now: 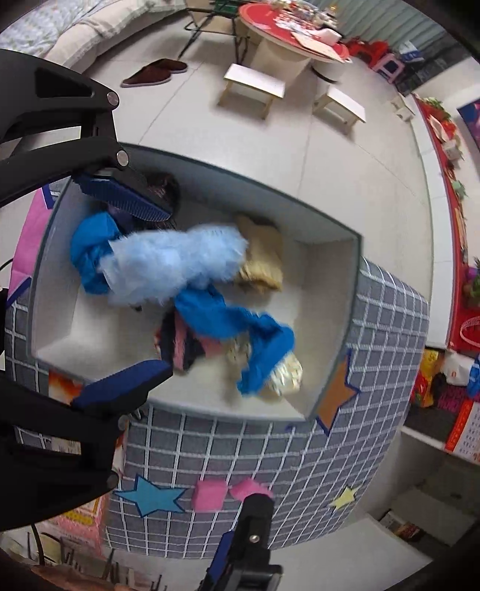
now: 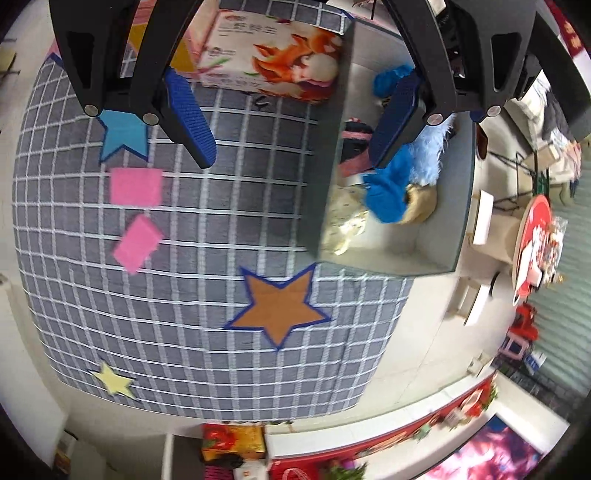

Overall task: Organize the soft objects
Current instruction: 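Move both open tools back over the rug toward the pink foam sponges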

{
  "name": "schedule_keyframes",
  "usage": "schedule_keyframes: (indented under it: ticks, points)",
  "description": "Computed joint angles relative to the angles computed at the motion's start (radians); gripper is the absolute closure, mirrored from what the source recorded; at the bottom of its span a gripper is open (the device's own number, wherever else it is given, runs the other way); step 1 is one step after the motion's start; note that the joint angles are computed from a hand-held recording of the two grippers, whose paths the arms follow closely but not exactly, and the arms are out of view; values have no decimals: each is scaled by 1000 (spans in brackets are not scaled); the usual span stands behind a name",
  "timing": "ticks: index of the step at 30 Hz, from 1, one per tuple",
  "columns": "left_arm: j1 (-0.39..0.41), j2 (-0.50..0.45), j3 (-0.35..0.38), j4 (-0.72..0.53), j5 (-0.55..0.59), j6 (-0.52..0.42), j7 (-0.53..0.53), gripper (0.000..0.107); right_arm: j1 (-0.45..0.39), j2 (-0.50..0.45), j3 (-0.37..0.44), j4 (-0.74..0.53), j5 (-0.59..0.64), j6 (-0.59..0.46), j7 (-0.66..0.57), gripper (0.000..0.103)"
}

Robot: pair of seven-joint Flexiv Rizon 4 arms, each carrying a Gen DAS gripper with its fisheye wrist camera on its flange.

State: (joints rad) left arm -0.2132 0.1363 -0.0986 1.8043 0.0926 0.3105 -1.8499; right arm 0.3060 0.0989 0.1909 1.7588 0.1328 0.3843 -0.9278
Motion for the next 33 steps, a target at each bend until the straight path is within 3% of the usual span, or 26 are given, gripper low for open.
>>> schedule_keyframes:
  ticks: [8,13,20,27,33]
  points:
    - [-54,-96,-54,-116,23,0,5,26,-87,98,-56,76,0,-23,1,17]
    - [-102,-161,-61,-170,-37,8,27,26,-151,145,-101,121,20,-40,-3,17]
    - [-177,-274,-76,-280,-13,-26,5,26,-230,176,-156,165,41,-62,-48,17]
    - [-237,-390,-68,-365,-31,-58,9,26,-285,140,-198,178,84,-63,-106,17]
    - [-260,-435,-51,-359,-76,-39,-21,26,-312,27,-227,113,206,-59,-132,17]
